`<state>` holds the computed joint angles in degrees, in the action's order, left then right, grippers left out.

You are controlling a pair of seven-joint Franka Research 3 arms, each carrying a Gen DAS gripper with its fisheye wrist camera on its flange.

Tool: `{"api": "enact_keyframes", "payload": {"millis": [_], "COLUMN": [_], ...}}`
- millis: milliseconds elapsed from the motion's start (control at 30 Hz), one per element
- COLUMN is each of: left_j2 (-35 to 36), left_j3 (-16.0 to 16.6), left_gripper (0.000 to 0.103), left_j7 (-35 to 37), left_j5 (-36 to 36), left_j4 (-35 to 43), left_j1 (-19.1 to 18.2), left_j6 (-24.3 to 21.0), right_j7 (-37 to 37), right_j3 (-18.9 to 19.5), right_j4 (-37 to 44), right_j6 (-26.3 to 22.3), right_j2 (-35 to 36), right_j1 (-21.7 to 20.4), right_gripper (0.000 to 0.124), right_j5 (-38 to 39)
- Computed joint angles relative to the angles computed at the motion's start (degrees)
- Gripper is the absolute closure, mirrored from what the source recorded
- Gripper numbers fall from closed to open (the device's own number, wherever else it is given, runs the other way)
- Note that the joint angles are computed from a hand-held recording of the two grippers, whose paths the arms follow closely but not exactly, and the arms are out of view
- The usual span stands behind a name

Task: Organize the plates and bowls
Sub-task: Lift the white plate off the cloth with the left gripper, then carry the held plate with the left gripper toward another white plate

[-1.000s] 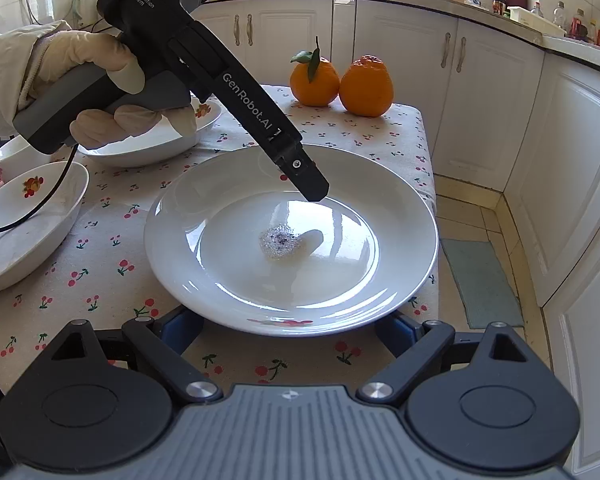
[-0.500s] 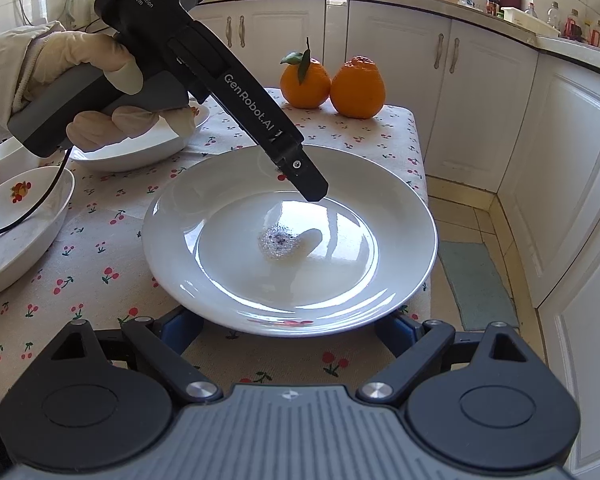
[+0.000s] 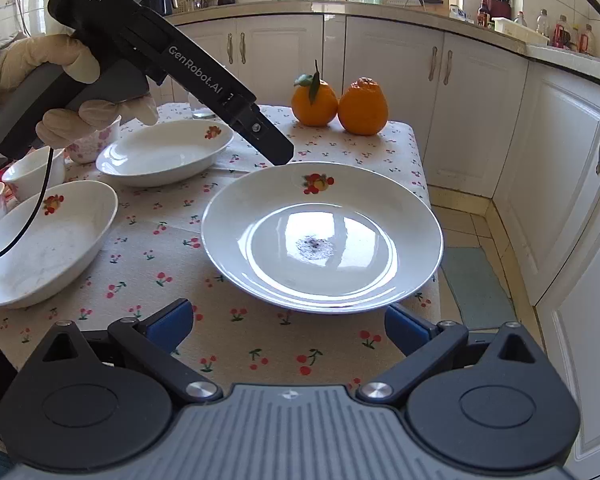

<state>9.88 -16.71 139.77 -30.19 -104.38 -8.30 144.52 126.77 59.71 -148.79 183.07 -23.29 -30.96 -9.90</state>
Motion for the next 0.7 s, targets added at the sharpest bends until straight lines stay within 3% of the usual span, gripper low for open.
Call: {"api": "enact_keyframes", "payload": {"millis": [133, 367, 700], "left_j2": [-6.4, -15.3, -24.9], "left_j3": [1.0, 5.9, 12.5], "left_gripper": [0.02, 0.02, 0.02], "left_j7": [2.2, 3.9, 1.7], "left_j5": [-3.3, -6.4, -4.6], "left_j4": [-7.0, -17.8, -30.8], "left_j1": [0.3, -2.1, -5.6], "left_j6": [2.7, 5.3, 11.9], "right_j7": [1.0, 0.9, 2.1], "right_j3": [-0.4, 1.7, 3.3], "right_j4": [-0.7, 0.3, 0.7], "right_j6": [0.9, -0.1, -0.9], "right_j2": [-2.8, -4.3, -4.4], "right_j1": [3.0, 4.5, 6.3], "right_gripper": [0.021, 0.021, 0.021], "right_j5": [1.4, 1.8, 1.2]}}
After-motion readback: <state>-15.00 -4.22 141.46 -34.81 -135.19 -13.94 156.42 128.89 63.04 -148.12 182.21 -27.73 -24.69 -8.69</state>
